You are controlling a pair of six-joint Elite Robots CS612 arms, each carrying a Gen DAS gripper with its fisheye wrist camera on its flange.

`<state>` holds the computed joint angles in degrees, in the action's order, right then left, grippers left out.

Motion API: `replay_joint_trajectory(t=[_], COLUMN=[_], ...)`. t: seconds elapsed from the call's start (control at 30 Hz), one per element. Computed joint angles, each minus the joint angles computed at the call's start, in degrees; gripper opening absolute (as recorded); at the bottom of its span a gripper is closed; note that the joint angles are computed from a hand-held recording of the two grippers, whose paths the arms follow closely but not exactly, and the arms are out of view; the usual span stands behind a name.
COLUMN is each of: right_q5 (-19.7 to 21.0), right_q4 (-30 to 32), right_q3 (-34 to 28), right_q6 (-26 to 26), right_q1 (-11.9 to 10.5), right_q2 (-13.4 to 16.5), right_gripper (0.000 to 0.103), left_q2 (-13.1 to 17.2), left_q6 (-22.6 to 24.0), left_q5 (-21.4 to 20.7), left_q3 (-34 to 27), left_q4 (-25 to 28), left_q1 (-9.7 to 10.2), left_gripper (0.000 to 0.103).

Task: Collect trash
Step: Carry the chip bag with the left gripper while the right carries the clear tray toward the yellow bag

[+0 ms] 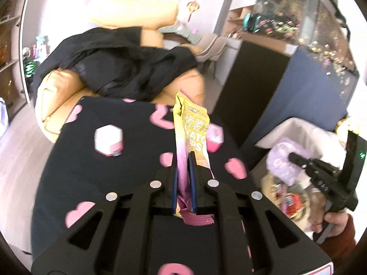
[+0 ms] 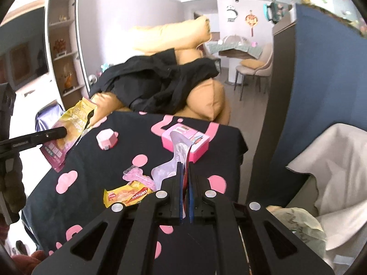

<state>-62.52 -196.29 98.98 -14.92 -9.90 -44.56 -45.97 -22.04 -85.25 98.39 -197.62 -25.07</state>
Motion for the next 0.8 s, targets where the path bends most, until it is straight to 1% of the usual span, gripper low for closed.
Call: replay_joint_trajectory(t=[0.1,0.2,0.53,0.67,0.8], right_q5=[0.1,0.2,-0.1,-0.5,-1.1], right_q4=[-2.4,-4.9,-11.6,-13.6,-14.6], right_q3=[1.9,3.8,8.5,9.9,10.6], right_q6=[0.0,0.0,3.0,3.6,4.3], right_q1=[-1.1,-2.5,-7.5,-9.4,-10.8], right_q2=[-1.0,-1.9,-3.5,-3.7,-3.5], right_gripper=[0.006,0.006,0.006,0.006,0.006], left_q2=[-0.2,-0.2,0.4,1.0,2.3], left_q6=[-1.4,-1.4,3.6,4.9,6.5], left_q5=[-2.3,-3.6,-5.5,-7.0,-8.8], left_q3=[0.4,0.2,-2.7,-3.9,-6.0], left_q4=[-2.1,-2.2,0.1,1.2,4.3], left_q1=[-1.17,-2.51,-6.75,-7.93,-8.98], left_gripper=[0.008,0.008,0.008,0.008,0.008])
